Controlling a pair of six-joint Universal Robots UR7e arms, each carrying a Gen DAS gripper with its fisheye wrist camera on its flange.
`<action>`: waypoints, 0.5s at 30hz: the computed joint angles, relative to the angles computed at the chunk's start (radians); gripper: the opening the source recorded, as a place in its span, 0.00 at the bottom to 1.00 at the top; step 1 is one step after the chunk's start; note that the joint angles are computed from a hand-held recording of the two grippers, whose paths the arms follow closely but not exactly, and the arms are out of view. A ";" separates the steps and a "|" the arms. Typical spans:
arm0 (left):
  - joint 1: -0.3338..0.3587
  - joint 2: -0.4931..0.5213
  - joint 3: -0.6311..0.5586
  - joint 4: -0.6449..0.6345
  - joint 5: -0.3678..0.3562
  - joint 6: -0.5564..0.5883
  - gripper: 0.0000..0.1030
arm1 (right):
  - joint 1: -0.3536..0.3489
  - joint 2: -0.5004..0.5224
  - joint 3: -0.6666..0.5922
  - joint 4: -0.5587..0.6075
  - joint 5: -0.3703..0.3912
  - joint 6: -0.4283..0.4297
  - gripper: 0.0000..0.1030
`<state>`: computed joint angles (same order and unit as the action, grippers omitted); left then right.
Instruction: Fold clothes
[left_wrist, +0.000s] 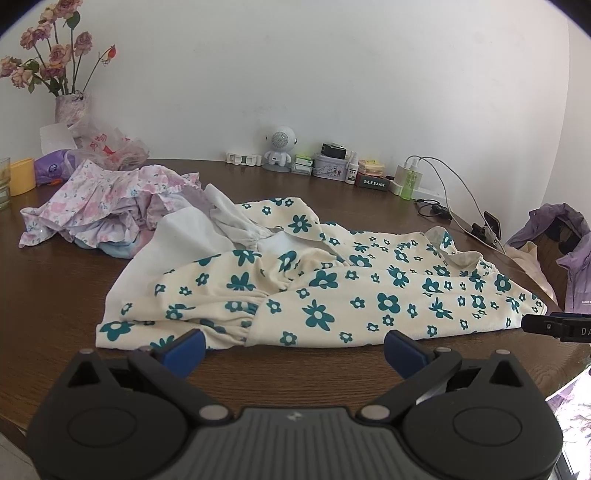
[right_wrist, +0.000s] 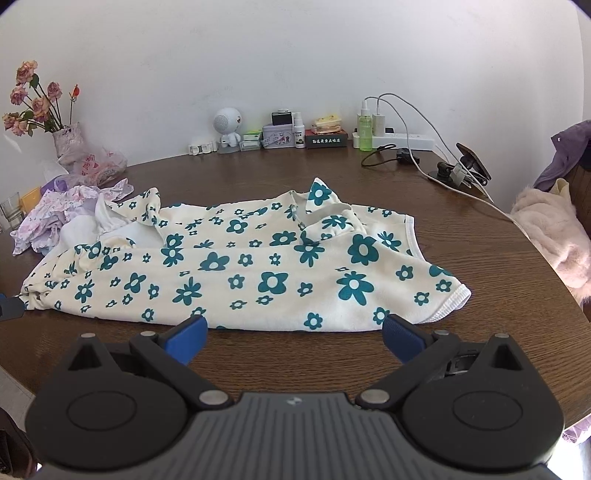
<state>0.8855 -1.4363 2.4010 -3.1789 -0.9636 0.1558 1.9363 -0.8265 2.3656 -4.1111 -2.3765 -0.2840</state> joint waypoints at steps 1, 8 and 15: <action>0.003 0.003 -0.006 0.006 -0.004 0.001 1.00 | -0.003 -0.004 0.000 0.002 0.005 0.001 1.00; 0.043 0.070 -0.156 0.051 -0.058 0.177 1.00 | -0.054 -0.090 -0.052 0.073 0.113 -0.210 1.00; 0.092 0.269 -0.492 0.160 -0.089 0.536 1.00 | -0.124 -0.225 -0.255 0.463 0.189 -0.461 0.99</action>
